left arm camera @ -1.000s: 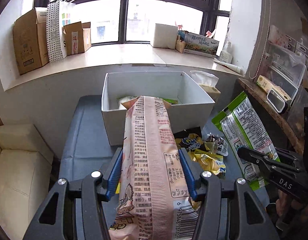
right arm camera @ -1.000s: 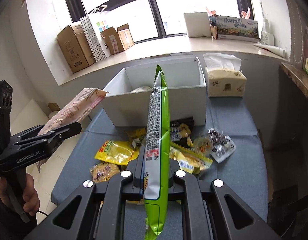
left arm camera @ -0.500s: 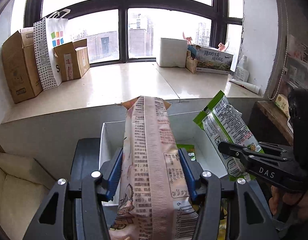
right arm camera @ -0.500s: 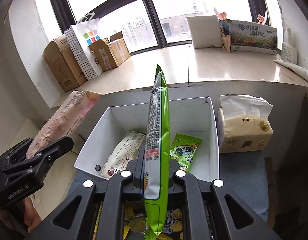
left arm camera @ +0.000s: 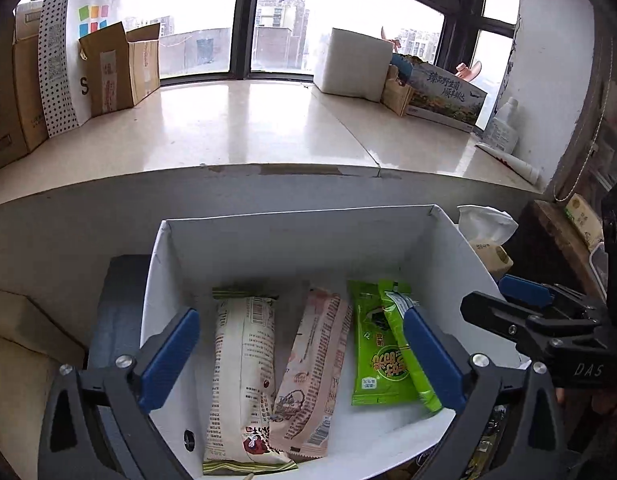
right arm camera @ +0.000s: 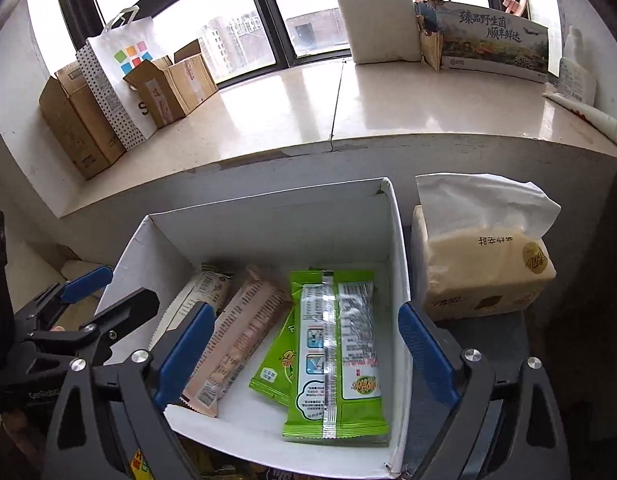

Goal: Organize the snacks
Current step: 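Withdraw both tools from the box back over the pile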

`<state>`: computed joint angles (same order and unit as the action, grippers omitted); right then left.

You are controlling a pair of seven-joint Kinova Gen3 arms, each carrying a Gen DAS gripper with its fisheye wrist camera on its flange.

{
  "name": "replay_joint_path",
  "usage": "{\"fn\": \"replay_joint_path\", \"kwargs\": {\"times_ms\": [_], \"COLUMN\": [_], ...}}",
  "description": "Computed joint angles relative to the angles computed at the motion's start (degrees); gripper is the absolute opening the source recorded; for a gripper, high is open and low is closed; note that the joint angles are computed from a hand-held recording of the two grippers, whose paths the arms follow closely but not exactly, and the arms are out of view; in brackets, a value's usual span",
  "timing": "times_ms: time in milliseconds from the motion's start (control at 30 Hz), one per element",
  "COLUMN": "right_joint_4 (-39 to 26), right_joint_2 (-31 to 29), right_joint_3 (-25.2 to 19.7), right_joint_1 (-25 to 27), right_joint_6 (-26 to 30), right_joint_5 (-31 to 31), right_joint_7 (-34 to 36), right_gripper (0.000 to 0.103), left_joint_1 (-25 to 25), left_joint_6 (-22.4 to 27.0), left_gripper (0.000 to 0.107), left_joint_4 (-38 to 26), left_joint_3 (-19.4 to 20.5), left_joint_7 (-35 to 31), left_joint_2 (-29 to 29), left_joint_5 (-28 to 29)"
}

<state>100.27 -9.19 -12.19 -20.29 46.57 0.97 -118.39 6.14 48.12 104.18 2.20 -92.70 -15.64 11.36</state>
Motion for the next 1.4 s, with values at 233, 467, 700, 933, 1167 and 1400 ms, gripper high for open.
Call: {"fn": "replay_joint_path", "kwargs": {"times_ms": [233, 467, 700, 933, 1167, 1400], "right_joint_4": [3.0, 4.9, 7.8, 11.3, 16.0, 19.0], "right_joint_2": [-6.1, -15.3, -26.8, -38.5, -41.8, -37.5], "right_joint_3": [0.4, -5.0, -12.9, -20.3, -20.9, -20.3], "right_joint_1": [1.0, 2.9, 3.8, 8.4, 10.8, 11.5], "right_joint_6": [-3.7, -2.2, 2.8, 13.9, 19.2, 14.0], "right_joint_5": [-1.9, -0.5, 0.2, -6.0, -15.9, -17.5], "right_joint_7": [-1.3, -3.9, -1.7, -3.6, -7.1, -6.5], "right_gripper": [0.102, 0.103, 0.103, 0.103, 0.103, 0.103], "left_joint_1": [-1.6, 0.2, 0.4, 0.8, -1.1, -0.3], "left_joint_6": [0.9, 5.6, 16.1, 29.8, 35.4, 34.9], "left_gripper": [0.103, 0.103, 0.103, 0.103, 0.103, 0.103], "left_joint_4": [1.6, 3.3, 3.8, 6.7, 7.9, 9.6], "left_joint_3": [3.1, 0.5, -2.0, -5.5, -1.5, -2.7], "left_joint_7": [2.6, 2.7, 2.4, 4.9, 5.2, 5.2], "left_joint_2": [-5.6, -16.5, -29.4, -41.8, -46.5, -45.8], "left_joint_5": [-7.0, -6.4, -5.3, -2.4, -3.0, -1.3]}}
